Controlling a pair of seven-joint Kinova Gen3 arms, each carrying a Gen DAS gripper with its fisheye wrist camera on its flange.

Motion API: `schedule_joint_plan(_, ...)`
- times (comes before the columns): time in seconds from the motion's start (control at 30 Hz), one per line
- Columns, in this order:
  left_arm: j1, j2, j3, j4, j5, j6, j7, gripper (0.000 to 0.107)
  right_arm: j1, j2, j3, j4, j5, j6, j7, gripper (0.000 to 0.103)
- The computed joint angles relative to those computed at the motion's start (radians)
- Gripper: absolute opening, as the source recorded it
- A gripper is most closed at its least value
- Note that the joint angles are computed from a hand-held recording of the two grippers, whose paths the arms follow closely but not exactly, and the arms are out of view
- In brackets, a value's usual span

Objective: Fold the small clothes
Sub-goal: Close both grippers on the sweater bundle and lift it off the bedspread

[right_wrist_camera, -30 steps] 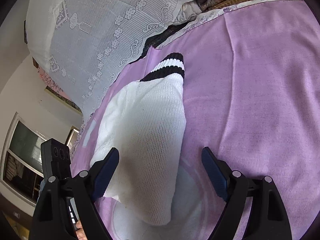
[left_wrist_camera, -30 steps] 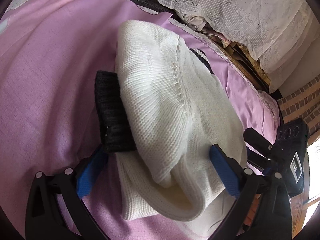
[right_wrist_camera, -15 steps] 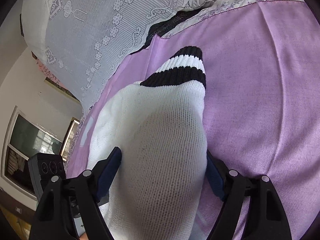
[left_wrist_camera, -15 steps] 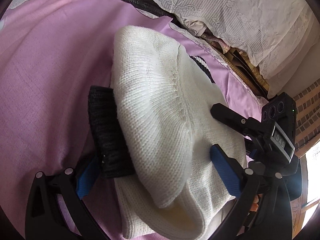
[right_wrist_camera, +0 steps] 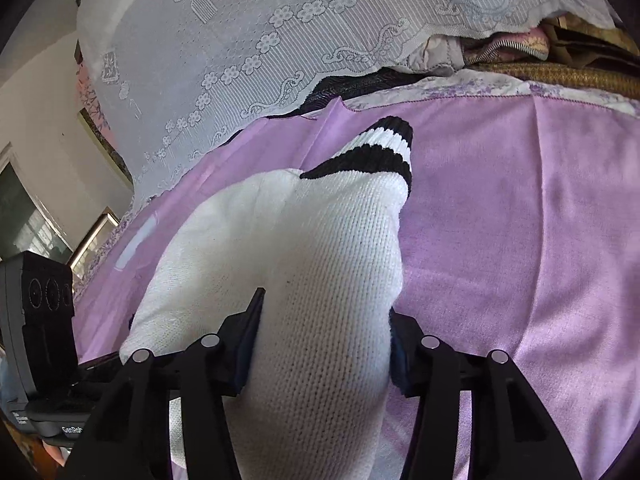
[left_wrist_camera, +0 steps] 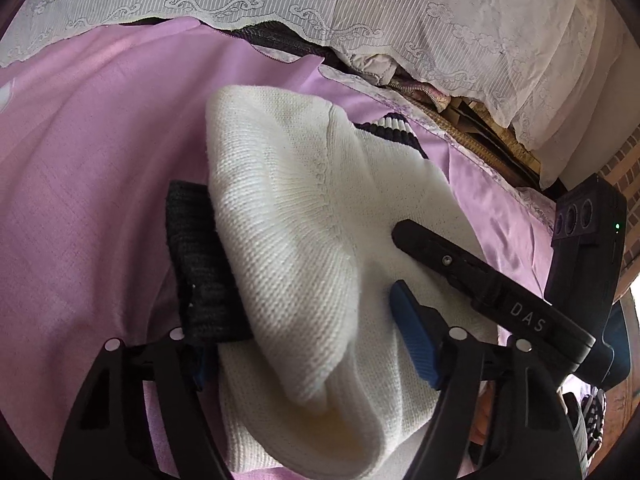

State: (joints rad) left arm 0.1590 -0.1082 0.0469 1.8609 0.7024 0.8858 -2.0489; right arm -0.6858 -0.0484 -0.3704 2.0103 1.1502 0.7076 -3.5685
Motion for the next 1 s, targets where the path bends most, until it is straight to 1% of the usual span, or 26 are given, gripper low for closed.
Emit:
schedule_joint_plan(0.07,0.011,-0.028,0.020,0.011,-0.033,-0.045,0.009,0.060,-0.019,0.009,-0.020,-0.011,0.019,0.065,0.007,0.051)
schedule_joint_plan(0.13,0.027,-0.048,0.035,0.018,-0.074,-0.080,0.028,0.058,-0.041,0.015,-0.029,-0.021,0.029,0.116,0.014,0.051)
schedule_joint_plan(0.2,0.041,-0.057,0.034,0.020,-0.095,-0.094,0.043,0.055,-0.059,0.019,-0.032,-0.026,0.034,0.152,0.016,0.051)
schedule_joint_plan(0.27,0.052,-0.057,0.014,0.016,-0.081,-0.082,0.033,0.052,-0.075,0.015,-0.036,-0.023,0.040,0.183,0.006,0.051)
schedule_joint_plan(0.37,0.056,-0.051,-0.026,0.011,-0.021,-0.025,-0.016,0.049,-0.100,0.004,-0.051,-0.014,0.036,0.234,-0.021,0.050)
schedule_joint_plan(0.47,0.050,-0.057,-0.025,0.015,0.003,0.013,-0.036,0.049,-0.117,-0.013,-0.067,-0.008,0.005,0.271,-0.036,0.050)
schedule_joint_plan(0.53,0.049,-0.055,-0.019,0.010,-0.003,0.037,-0.041,0.050,-0.119,-0.031,-0.072,0.006,-0.025,0.268,-0.053,0.050)
schedule_joint_plan(0.6,0.045,-0.043,-0.018,0.004,0.004,0.056,-0.038,0.057,-0.109,-0.056,-0.075,0.037,-0.040,0.237,-0.087,0.050)
schedule_joint_plan(0.67,0.034,-0.023,-0.017,-0.001,0.007,0.074,-0.027,0.072,-0.091,-0.072,-0.077,0.058,-0.046,0.198,-0.111,0.050)
schedule_joint_plan(0.73,0.018,0.007,-0.027,-0.008,0.033,0.108,-0.038,0.077,-0.070,-0.076,-0.078,0.066,-0.054,0.167,-0.113,0.050)
schedule_joint_plan(0.77,0.006,0.023,-0.036,-0.011,0.059,0.135,-0.057,0.078,-0.060,-0.078,-0.077,0.070,-0.058,0.151,-0.114,0.050)
schedule_joint_plan(0.83,-0.022,0.049,-0.042,-0.014,0.102,0.178,-0.085,0.079,-0.041,-0.084,-0.077,0.080,-0.061,0.119,-0.117,0.051)
schedule_joint_plan(0.9,-0.038,0.048,-0.028,-0.009,0.111,0.180,-0.092,0.078,-0.026,-0.086,-0.085,0.086,-0.059,0.106,-0.124,0.051)
schedule_joint_plan(0.93,-0.047,0.040,-0.014,-0.005,0.109,0.173,-0.098,0.074,-0.022,-0.085,-0.090,0.085,-0.058,0.108,-0.124,0.051)
schedule_joint_plan(0.97,-0.043,0.034,-0.019,0.000,0.123,0.177,-0.119,0.068,-0.021,-0.081,-0.098,0.082,-0.057,0.119,-0.125,0.051)
schedule_joint_plan(1.0,-0.036,0.026,-0.021,0.002,0.131,0.177,-0.128,0.055,-0.022,-0.078,-0.106,0.079,-0.055,0.134,-0.125,0.051)
